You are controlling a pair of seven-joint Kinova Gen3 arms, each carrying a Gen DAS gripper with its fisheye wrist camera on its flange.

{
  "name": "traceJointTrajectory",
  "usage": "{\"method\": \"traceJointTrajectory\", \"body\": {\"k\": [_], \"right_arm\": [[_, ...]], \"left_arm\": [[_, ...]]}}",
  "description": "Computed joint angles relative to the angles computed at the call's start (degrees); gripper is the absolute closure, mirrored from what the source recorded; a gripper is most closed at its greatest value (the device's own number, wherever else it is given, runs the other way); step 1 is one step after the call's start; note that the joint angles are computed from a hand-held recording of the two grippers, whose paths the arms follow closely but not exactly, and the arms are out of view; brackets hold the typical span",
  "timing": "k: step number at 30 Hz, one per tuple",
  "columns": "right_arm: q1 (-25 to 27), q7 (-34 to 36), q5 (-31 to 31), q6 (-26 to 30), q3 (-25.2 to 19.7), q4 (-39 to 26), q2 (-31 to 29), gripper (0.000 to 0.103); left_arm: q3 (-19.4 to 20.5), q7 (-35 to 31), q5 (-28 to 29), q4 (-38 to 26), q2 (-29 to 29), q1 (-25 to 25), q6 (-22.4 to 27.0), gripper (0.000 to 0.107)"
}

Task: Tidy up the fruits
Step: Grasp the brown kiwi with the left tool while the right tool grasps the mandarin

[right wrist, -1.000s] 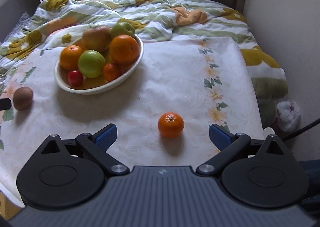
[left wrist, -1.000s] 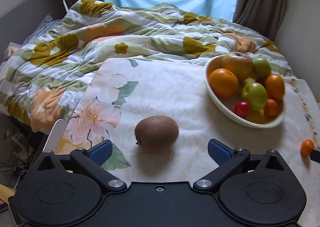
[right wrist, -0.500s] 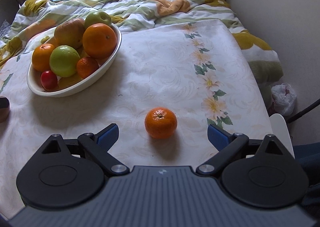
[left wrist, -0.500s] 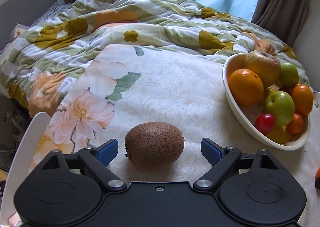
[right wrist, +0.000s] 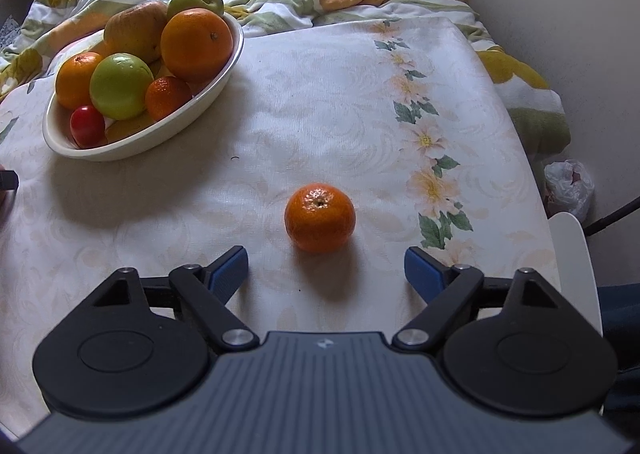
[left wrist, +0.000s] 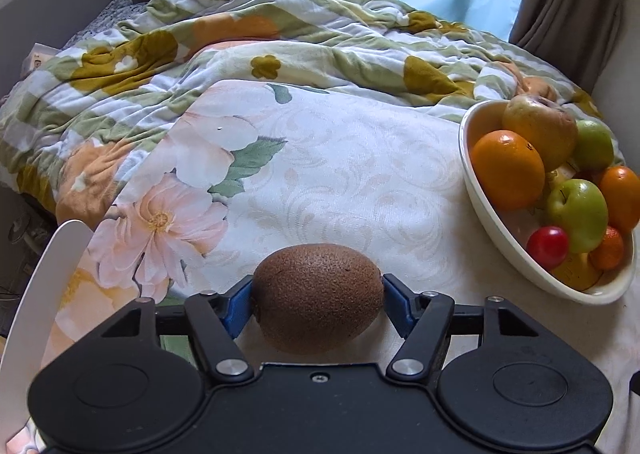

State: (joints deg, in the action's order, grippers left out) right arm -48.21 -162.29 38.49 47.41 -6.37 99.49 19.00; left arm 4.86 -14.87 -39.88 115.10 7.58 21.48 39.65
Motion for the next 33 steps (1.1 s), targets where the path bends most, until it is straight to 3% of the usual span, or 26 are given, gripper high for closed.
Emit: {"method": "traceJointTrajectory", "body": {"k": [14, 20, 21, 33], "right_arm": [[-0.79, -1.86, 2.89, -2.08, 0.97, -0.24, 0.90, 0.018], [-0.92, -1.37, 4.24, -3.56, 1.24, -0.04, 1.03, 0.038], [-0.96, -1.31, 4.52, -3.75, 1.29, 0.04, 1.01, 0.051], [-2.21, -4.22, 7.50, -5.28, 0.34, 2.57, -2.03, 0.050]], "left_arm": [[0.92, -7.23, 3.08, 2.92, -2.84, -2.31, -4.04, 0.037], [1.90, -6.01, 1.83, 5.09, -4.29, -2.07, -5.32, 0.038], [2.06, -5.73, 1.50, 5.39, -4.48, -2.09, -5.55, 0.038], [6.28, -0.18, -2.61, 7.79, -9.52, -1.87, -4.98, 0.038]]}}
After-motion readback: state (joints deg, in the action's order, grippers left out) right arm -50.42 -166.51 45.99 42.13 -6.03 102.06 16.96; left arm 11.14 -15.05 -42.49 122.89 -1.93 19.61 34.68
